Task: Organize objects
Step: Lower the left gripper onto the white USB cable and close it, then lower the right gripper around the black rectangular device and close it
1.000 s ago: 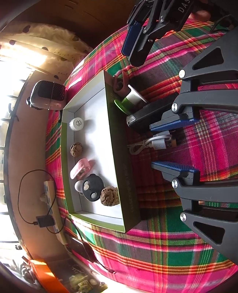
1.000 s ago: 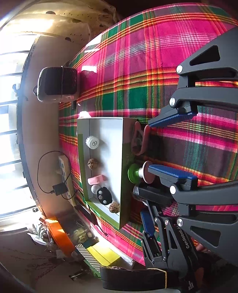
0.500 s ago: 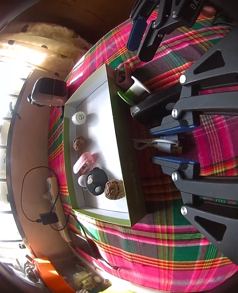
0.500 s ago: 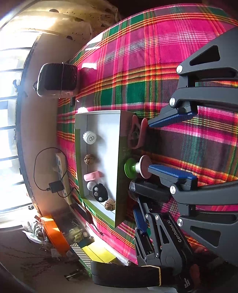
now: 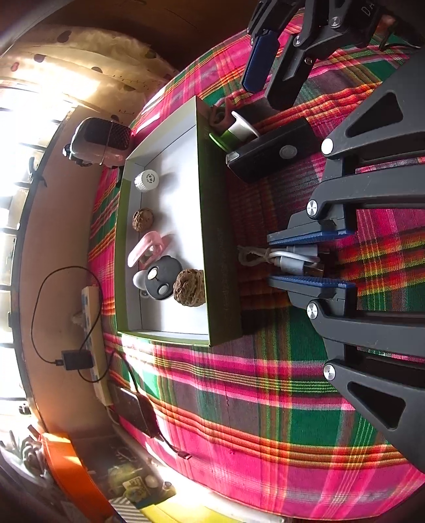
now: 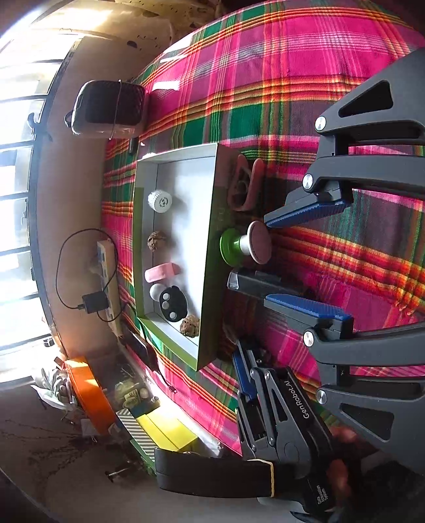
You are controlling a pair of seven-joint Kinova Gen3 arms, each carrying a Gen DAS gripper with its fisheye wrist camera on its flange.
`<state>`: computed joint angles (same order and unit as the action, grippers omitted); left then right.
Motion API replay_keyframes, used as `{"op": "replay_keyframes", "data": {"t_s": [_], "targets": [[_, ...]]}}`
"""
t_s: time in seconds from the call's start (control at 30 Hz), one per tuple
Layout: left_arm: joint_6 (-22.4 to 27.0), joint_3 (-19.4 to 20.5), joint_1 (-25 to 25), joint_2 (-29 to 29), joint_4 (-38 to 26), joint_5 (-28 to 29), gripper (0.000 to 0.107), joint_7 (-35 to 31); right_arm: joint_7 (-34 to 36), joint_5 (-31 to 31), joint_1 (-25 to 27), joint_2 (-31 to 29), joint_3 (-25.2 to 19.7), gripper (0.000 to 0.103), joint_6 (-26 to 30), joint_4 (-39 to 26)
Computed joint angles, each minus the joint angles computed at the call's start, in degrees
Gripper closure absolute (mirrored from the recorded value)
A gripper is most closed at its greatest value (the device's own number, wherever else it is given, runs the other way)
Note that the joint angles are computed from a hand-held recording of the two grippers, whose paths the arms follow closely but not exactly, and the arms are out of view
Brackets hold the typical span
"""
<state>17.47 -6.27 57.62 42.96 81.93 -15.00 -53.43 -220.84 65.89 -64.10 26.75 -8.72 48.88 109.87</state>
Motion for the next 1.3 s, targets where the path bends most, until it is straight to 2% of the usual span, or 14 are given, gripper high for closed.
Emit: {"op": "replay_keyframes", "data": {"t_s": [0.7,1.13,1.3], "targets": [[-3.31,0.73,-1.63,-1.61,3.71,2.13,0.091,-2.59,7.02,-4.48,0.65,4.21,3.72,0.059,-7.42,-4.62],[-3.46,0.03,-1.11,-1.55,3.77,3.03,0.091,-3.09,11.06,-6.79,-0.34,5.92,6.08,0.059,-6.08,-7.34],[-3.60,0.05,-1.15,-1.56,3.87,3.13,0.091,-3.19,9.82,-5.98,-1.02,6.21,6.95,0.059,-6.06,-7.17]]}}
